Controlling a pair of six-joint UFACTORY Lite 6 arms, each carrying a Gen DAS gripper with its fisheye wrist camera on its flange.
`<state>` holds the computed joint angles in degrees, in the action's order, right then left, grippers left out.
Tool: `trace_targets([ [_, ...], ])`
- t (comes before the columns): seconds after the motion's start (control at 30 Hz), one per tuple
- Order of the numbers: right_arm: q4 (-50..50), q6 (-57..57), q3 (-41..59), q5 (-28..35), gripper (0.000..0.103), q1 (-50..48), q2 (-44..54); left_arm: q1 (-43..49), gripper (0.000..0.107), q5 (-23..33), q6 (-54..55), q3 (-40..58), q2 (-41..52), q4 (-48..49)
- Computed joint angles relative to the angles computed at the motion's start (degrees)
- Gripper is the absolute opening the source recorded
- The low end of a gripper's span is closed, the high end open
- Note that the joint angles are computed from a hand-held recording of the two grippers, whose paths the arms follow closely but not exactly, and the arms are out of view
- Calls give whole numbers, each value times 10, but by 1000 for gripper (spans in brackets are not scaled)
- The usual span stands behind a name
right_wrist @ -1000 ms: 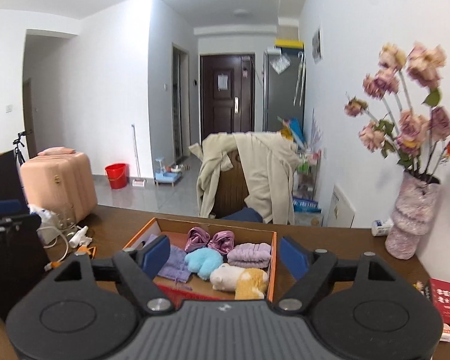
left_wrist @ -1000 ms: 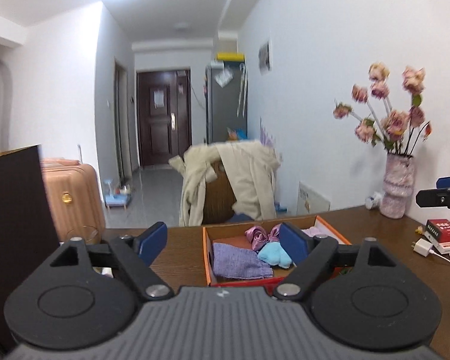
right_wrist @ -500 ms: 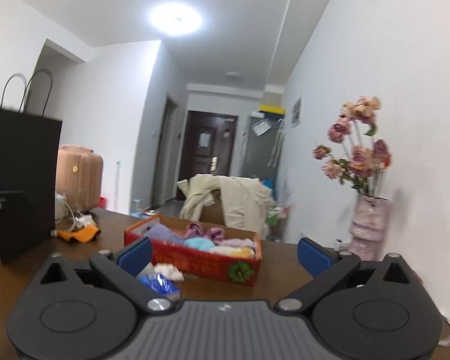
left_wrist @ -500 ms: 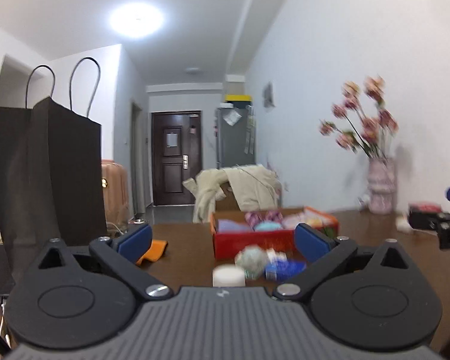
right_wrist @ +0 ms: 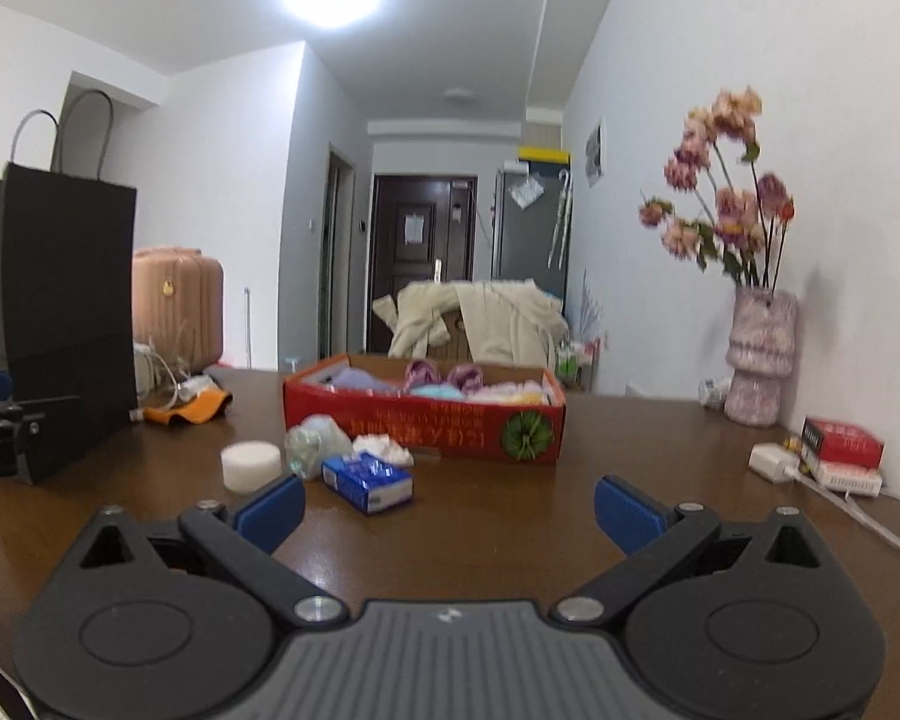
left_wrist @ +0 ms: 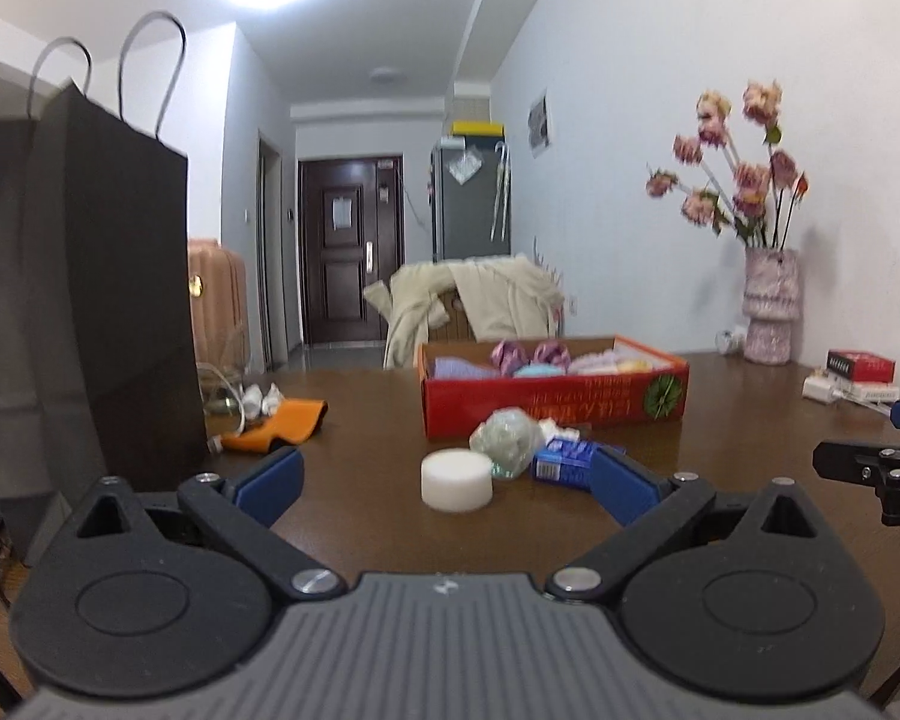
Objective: Organize soft objects
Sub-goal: 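Lower the left gripper onto the white round sponge while the right gripper reaches the clear plastic bag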
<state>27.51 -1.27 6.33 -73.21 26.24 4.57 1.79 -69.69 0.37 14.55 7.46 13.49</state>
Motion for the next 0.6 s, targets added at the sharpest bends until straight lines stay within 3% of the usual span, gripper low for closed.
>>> trace_targets([
  [0.3, -138, 19, 134, 89, 101, -115, 106, -32, 103, 128, -36, 179, 121, -31],
  [0.5, -242, 56, 279, 205, 93, -176, 165, -42, 103, 261, -55, 358, 206, -22],
  [0.6, -347, 148, 387, 281, 92, -210, 209, -40, 103, 334, -114, 475, 271, 54],
])
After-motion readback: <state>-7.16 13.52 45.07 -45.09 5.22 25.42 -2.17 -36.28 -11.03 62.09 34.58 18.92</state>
